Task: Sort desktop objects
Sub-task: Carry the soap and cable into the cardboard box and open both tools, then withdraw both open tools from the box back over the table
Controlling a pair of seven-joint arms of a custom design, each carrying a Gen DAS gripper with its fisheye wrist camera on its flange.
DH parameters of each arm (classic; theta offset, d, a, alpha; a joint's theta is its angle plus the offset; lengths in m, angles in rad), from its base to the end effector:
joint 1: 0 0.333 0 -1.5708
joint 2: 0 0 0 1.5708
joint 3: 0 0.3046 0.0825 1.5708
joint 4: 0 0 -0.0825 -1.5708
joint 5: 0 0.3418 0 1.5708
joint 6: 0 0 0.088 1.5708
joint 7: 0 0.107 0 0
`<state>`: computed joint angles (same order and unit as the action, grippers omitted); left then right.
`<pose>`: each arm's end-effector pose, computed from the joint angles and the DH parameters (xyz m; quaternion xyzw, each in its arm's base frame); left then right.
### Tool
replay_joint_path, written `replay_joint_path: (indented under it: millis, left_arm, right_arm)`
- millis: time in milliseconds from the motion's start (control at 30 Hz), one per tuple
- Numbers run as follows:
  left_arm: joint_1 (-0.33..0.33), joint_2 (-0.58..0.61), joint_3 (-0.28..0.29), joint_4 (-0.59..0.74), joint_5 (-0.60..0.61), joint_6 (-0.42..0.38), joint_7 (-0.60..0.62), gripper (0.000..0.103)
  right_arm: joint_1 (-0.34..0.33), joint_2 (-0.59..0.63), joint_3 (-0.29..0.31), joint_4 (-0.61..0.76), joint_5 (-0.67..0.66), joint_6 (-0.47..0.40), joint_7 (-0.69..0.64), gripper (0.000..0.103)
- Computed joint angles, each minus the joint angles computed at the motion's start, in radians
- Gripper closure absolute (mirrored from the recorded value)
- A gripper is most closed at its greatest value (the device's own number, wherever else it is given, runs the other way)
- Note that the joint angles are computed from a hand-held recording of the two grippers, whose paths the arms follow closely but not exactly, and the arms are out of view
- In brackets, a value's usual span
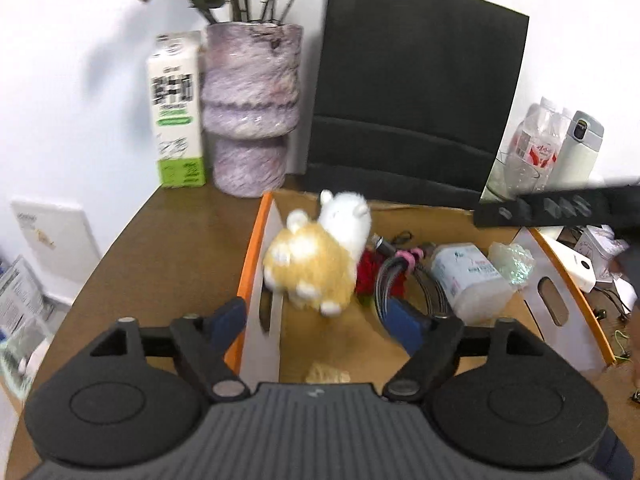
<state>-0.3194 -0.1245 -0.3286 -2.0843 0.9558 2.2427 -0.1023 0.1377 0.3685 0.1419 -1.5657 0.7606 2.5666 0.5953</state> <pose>0.4185 -0.2952 0.5228 -0.7760 0.4616 -0.2605 0.3420 0.6486 0.1593 0.5062 -0.8240 0.3785 -0.1274 0.4020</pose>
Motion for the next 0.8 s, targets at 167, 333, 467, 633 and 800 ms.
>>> replay_joint_path:
  millis: [167,333,467,633,800]
  left_arm:
    - [-0.055,-0.066,-0.063,-0.068,-0.024,-0.037,-0.107,0.004]
    - [-0.132,-0.14,-0.156,-0.157,-0.027,-0.078,-0.221,0.001]
    - [-0.202,-0.13,-0.24,-0.158,-0.024,-0.219,-0.271,0.0]
    - [-0.309,-0.1,-0.299,-0.186,-0.01,-0.321,-0.435,0.0]
    - [-0.384,-0.043,-0.283,-0.166,0.012,-0.377,-0.42,0.0]
  right_arm:
    - [-0.07,-0.251,-0.006,-0.331,0.228,0.014,-0.325,0.021]
    - [-0.087,-0.486,-0.133,-0.605,0.356,-0.123,-0.491,0.015]
    - [-0.064,-0.659,-0.222,-0.815,0.434,-0.113,-0.637,0.013]
    - [-0.06,-0.811,-0.296,-1.014,0.491,-0.083,-0.7,0.013]
    - [-0.069,-0.926,-0.336,-1.182,0.581,-0.033,-0.884,0.013]
